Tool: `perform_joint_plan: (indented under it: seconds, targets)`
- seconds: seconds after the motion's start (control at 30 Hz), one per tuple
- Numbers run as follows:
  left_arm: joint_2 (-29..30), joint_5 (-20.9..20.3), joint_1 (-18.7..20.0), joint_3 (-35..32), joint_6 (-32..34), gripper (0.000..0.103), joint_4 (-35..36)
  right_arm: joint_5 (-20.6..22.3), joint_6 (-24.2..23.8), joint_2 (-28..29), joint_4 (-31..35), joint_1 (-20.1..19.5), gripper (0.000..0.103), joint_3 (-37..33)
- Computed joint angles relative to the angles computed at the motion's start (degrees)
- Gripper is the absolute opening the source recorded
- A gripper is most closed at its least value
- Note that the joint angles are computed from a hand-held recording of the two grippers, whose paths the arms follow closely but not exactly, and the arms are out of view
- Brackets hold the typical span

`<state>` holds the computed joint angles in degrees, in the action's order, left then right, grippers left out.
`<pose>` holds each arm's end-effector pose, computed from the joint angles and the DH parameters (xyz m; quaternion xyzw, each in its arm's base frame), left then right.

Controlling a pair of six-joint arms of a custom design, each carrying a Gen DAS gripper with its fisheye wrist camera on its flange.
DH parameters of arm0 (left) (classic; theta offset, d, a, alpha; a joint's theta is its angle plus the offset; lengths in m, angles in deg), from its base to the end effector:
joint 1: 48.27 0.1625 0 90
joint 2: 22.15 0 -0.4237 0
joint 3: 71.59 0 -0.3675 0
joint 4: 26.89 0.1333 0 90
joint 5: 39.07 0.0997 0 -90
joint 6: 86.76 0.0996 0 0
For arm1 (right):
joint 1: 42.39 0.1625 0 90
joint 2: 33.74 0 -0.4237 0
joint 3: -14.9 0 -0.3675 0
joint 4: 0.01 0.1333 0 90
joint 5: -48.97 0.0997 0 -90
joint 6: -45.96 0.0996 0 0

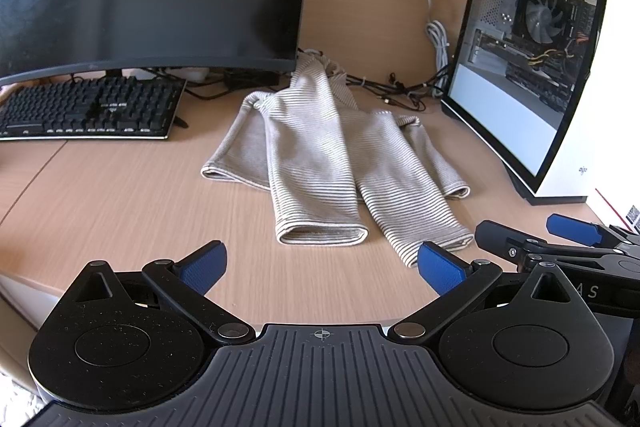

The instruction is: Fold clothes

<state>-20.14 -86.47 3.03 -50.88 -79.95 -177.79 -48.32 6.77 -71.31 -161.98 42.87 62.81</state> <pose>-0.3974 -0.8170 0.0097 0.2310 0.8579 -0.3873 0.2464 0.0515 -0.8388 0.3957 0.2227 -0.8283 0.4537 0.2419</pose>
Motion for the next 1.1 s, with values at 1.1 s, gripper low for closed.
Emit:
perform_joint_plan:
  seconds: [1.1]
  targets:
    - [-1.20,0.52,-0.29,2.70,1.29,0.103,-2.51,0.07,-0.27,-0.55,-1.68,0.23,0.103,1.21]
